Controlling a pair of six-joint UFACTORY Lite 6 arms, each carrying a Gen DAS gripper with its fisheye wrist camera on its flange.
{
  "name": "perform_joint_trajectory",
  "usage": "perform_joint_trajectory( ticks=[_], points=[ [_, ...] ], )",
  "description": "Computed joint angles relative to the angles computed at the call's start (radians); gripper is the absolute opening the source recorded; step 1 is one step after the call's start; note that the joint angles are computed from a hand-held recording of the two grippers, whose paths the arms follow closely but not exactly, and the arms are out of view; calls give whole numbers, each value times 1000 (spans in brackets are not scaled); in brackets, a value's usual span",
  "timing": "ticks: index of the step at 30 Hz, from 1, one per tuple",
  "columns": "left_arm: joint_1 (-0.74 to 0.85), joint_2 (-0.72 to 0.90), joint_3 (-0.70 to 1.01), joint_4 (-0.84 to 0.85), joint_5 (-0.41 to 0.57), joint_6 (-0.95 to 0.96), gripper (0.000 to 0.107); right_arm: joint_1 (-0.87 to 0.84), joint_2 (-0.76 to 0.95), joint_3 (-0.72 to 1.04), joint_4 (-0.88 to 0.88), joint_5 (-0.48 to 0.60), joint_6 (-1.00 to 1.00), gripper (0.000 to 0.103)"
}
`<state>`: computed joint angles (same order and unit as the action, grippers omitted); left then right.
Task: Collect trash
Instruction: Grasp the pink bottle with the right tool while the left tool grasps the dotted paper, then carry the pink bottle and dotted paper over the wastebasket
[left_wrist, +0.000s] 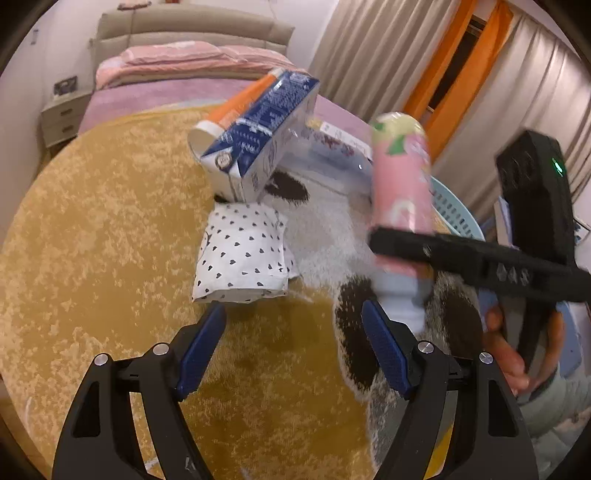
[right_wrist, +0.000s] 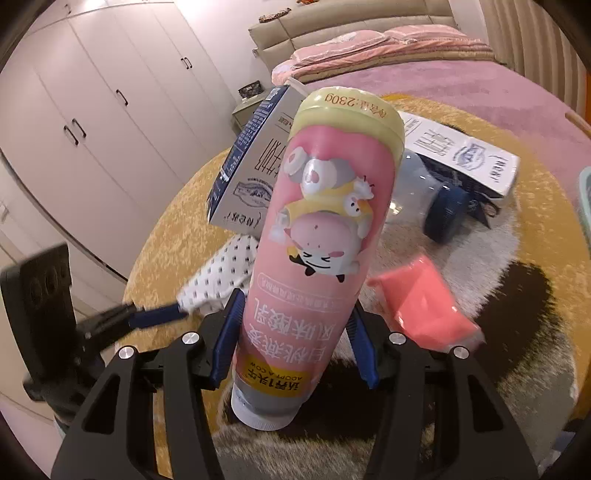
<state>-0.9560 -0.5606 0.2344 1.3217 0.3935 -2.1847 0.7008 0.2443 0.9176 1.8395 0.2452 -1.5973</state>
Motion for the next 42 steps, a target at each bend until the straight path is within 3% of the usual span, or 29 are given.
perform_joint_trajectory(
  ticks=[5, 8, 12, 14, 16, 19, 22, 25, 27, 29, 37, 42],
  points=[
    [-26, 53, 60, -170, 96, 85, 75, 11, -85, -96, 173, -26, -202, 50],
    [-46, 18, 56, -297, 95, 208, 76, -2, -94, -100, 123, -15, -164, 50],
    [-110, -55, 37, -292, 186, 174, 80, -1, -114, -111, 138, 0, -196, 50],
    [-65, -54, 50, -293, 207, 175, 80, 1, -132, -122, 131, 18, -197, 50],
    [-28, -24, 70, -263, 183, 150, 80, -1, -147, -127, 101, 21, -178, 50],
    [73, 155, 175, -259, 141, 189, 80, 0, -171, -132, 32, 16, -113, 49],
    [107, 370, 302, -249, 126, 217, 72, -9, -208, -151, -21, 20, -72, 49],
    [73, 481, 389, -286, 226, 244, 56, -25, -257, -179, -80, 18, -28, 49],
    [55, 487, 404, -292, 260, 246, 35, -46, -287, -195, -116, 31, -5, 49],
    [49, 452, 386, -280, 245, 224, 20, -72, -302, -199, -150, 50, 25, 49],
    [-73, 341, 370, -196, 325, 81, 15, -183, -346, -202, -252, 139, 119, 49],
    [-135, 378, 430, -135, 354, 37, 15, -264, -350, -186, -295, 173, 151, 49]
  ],
)
